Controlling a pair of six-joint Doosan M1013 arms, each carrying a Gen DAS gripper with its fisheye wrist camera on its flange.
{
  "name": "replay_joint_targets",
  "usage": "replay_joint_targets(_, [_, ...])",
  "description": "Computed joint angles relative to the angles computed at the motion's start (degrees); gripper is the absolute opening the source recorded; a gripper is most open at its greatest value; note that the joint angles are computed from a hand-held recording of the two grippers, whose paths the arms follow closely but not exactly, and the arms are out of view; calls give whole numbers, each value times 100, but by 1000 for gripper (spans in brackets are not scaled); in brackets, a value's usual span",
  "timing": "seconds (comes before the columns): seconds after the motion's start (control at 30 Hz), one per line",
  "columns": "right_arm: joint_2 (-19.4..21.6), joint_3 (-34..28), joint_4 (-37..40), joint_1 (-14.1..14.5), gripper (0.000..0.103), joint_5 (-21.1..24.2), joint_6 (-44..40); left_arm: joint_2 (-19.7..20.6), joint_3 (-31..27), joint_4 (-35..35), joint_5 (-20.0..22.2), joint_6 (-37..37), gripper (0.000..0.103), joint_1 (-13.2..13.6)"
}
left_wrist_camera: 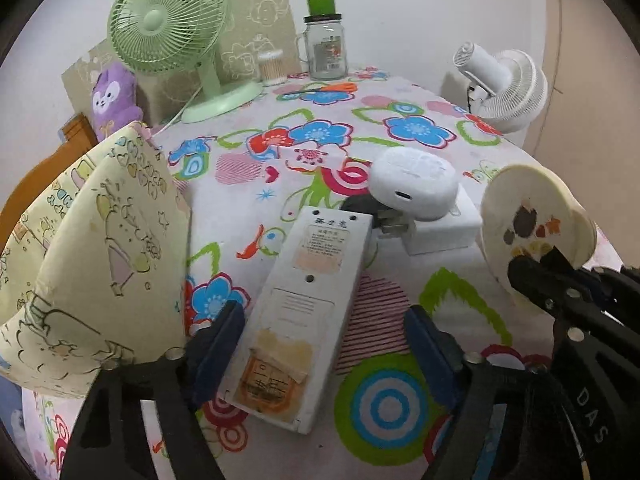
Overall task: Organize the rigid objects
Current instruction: 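Reach the left tool to the white power bank and close on it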
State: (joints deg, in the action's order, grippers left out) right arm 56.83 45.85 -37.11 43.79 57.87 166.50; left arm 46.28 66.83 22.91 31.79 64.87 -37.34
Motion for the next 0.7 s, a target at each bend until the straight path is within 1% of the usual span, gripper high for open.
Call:
replay_joint_targets(0.03, [7, -16, 11, 0, 12, 17, -17, 1, -7, 131, 39, -203, 63, 3])
replay_joint_targets(0.07, [25, -49, 0, 5, 12, 56, -40, 0, -18, 165, 70, -284, 55, 16])
replay_joint_targets(0.13, [68, -135, -11, 18, 12, 155, -95, -21, -14, -304, 23, 109, 52, 78])
replay_joint_targets(0.17, [83, -168, -1, 22, 12, 167, -112, -35, 0, -403, 6, 184, 51, 90])
replay_joint_targets(0.23, [106, -216, 15, 26, 12, 204, -131, -59, 44, -464, -46, 209, 49, 99])
replay_joint_targets(0.33, [152, -320, 44, 40, 12, 336, -148, -109, 115, -763, -120, 474, 48, 124])
replay_joint_targets(0.57, [198, -445, 41, 99, 12, 531, -48, -250, 355, -1199, -281, 928, 48, 144])
replay_joint_targets(0.7, [187, -450, -23, 148, 12, 549, 23, -354, 533, -1332, -346, 1050, 48, 168])
